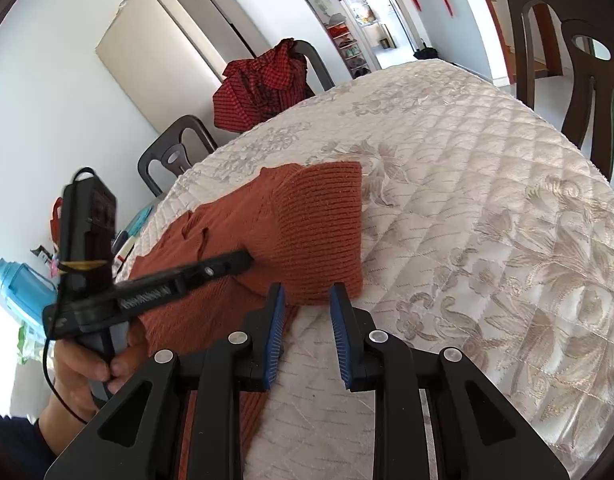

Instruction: Fold small clothes

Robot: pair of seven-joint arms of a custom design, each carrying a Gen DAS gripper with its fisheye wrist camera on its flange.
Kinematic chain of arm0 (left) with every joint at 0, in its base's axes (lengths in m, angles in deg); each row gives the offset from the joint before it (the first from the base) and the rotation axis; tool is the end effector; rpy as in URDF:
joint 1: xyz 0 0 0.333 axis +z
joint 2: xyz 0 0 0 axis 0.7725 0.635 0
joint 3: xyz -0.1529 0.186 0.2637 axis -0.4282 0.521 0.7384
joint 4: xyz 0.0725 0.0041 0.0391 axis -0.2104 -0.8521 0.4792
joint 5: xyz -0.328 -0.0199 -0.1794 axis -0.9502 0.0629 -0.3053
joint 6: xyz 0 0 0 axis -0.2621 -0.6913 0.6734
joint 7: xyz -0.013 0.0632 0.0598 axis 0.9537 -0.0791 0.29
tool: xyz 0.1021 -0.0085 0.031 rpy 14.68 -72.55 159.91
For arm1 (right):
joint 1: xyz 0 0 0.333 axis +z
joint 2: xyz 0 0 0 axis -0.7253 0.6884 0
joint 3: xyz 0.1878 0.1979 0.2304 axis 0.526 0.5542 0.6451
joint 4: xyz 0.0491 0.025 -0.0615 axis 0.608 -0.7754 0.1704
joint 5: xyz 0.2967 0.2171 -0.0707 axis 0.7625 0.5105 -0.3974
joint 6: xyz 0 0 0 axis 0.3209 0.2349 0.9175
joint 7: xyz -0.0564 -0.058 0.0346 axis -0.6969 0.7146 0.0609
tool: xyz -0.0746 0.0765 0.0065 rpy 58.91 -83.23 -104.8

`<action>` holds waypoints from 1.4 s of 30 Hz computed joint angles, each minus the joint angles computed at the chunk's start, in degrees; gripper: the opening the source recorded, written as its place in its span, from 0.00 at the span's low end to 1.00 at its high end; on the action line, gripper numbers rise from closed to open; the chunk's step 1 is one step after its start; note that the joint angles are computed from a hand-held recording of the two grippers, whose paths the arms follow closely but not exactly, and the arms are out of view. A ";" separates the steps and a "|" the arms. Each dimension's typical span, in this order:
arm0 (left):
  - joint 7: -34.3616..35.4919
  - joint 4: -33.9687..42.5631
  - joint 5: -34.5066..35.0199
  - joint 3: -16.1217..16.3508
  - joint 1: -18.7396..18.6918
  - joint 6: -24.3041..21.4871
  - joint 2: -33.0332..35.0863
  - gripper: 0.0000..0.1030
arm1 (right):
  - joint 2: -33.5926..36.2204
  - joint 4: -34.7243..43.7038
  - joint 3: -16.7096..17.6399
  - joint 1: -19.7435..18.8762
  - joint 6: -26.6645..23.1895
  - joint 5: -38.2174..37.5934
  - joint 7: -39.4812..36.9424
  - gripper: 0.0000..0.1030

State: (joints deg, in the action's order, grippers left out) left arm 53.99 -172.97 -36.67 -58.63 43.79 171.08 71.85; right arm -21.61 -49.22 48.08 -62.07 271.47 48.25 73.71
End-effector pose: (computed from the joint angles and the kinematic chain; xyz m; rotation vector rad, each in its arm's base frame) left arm 0.7029 -0.1938 0.4502 -1.9093 1.9053 -1.1441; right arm 0.6165 0.2155 0.4250 -1.4975 1.5438 -0.1808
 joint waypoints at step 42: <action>-18.34 -13.75 13.99 21.29 -7.96 5.36 -6.64 0.36 | 3.17 14.51 -8.54 16.28 -16.01 19.26 -22.31 0.23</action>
State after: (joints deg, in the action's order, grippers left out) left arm 35.65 -186.71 -22.68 -37.34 35.83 176.45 65.22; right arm -18.44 -34.70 39.54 -45.79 255.46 67.51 51.40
